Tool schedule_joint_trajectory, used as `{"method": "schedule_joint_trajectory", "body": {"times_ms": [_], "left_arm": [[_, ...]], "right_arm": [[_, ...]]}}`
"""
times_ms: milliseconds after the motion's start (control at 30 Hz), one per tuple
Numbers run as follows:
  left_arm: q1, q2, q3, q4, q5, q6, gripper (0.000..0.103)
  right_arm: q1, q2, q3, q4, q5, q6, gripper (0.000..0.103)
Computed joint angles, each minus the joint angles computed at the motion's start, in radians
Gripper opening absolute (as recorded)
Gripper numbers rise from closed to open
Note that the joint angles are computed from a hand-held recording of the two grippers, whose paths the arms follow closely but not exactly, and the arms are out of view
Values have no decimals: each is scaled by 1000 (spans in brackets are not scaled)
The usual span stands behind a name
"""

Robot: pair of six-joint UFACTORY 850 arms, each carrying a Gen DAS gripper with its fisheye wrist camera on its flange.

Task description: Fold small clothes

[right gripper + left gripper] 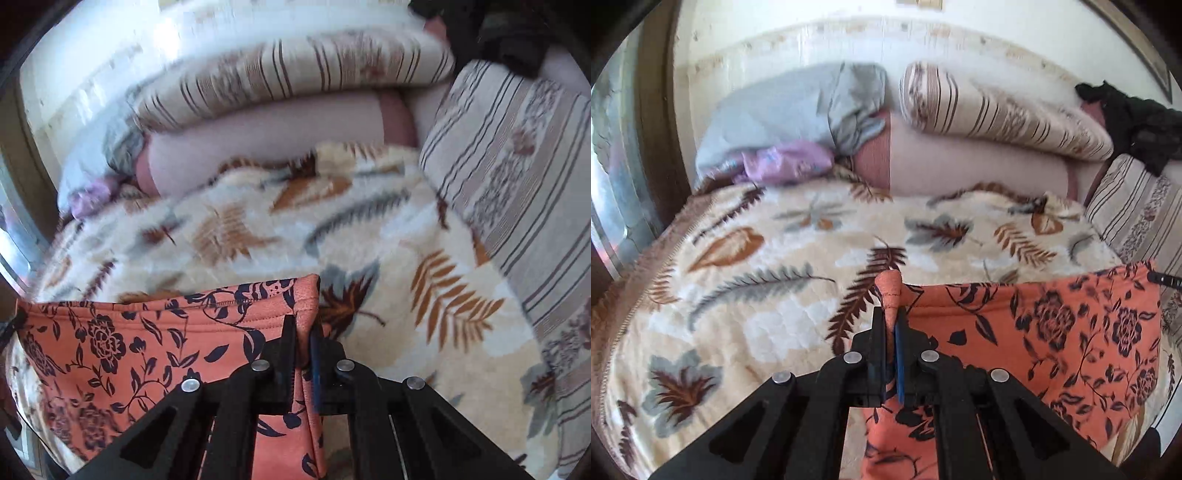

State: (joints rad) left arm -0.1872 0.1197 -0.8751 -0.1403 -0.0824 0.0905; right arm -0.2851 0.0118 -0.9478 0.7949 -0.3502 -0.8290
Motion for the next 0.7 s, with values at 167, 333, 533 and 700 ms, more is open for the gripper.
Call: {"method": "schedule_joint_trajectory", "body": {"times_ms": [167, 333, 533, 700], "left_arm": [[28, -37, -27, 5, -10, -38, 4], [16, -382, -238, 386, -200, -388, 11], [44, -262, -171, 412, -133, -504, 59], [37, -7, -1, 195, -107, -282, 64]], "right_arm": [[-10, -22, -38, 48, -9, -29, 7], [3, -337, -200, -119, -127, 224, 11], [-31, -209, -76, 88, -58, 122, 51], [-103, 3, 70, 394, -321, -146, 70]]}}
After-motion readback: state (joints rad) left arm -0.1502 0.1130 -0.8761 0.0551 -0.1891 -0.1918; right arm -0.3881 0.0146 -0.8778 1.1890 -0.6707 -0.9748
